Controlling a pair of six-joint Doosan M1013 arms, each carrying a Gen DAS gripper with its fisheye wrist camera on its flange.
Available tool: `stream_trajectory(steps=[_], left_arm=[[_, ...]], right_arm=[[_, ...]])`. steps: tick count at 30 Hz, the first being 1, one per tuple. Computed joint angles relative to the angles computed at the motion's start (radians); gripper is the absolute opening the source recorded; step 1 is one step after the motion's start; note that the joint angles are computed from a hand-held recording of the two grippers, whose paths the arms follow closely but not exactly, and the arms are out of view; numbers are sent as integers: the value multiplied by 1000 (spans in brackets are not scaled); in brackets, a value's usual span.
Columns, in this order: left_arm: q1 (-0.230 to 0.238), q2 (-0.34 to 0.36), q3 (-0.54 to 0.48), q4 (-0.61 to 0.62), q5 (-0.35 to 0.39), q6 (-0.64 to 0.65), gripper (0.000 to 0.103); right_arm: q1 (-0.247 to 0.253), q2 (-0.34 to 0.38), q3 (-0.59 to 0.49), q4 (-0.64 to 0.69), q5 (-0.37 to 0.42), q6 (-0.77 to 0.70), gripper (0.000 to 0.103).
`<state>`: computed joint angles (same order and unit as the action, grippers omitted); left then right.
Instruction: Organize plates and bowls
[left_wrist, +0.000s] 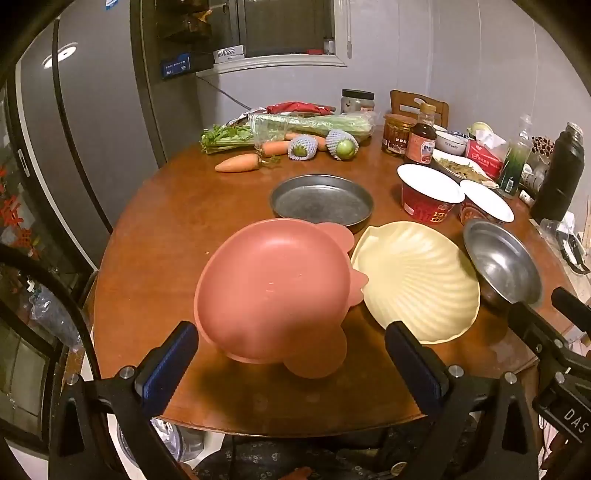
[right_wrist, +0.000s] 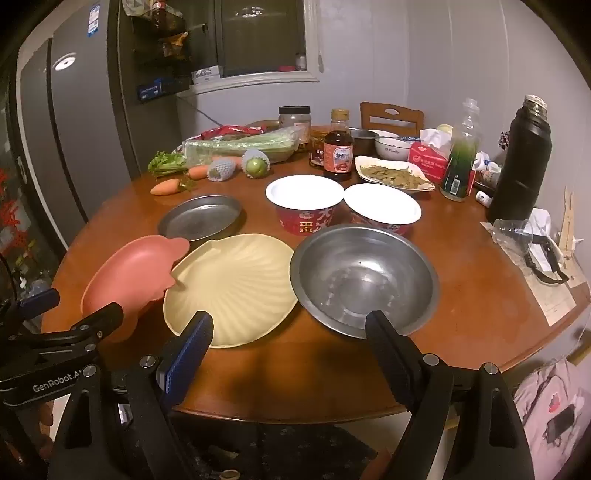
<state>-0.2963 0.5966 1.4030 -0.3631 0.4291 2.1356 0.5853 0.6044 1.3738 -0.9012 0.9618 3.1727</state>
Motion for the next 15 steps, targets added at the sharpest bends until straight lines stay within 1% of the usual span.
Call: stream_trajectory(steps=[3, 6, 9, 10, 15], left_arm=[[2, -5, 6, -23, 3, 16, 102], [-1, -3, 3, -16, 12, 14, 102], [-5, 2, -10, 11, 47, -21, 102], [-3, 10, -26, 18, 67, -25, 102], [-6, 9, -25, 28, 64, -30, 102]], right_arm=[[0, 1, -2, 4, -4, -7, 85], [-4, 1, -3, 19, -13, -17, 85], [-9, 1, -4, 25, -19, -20, 85], [-1, 6, 0, 0, -13, 1, 85], [-4, 8, -7, 6, -11, -7, 85]])
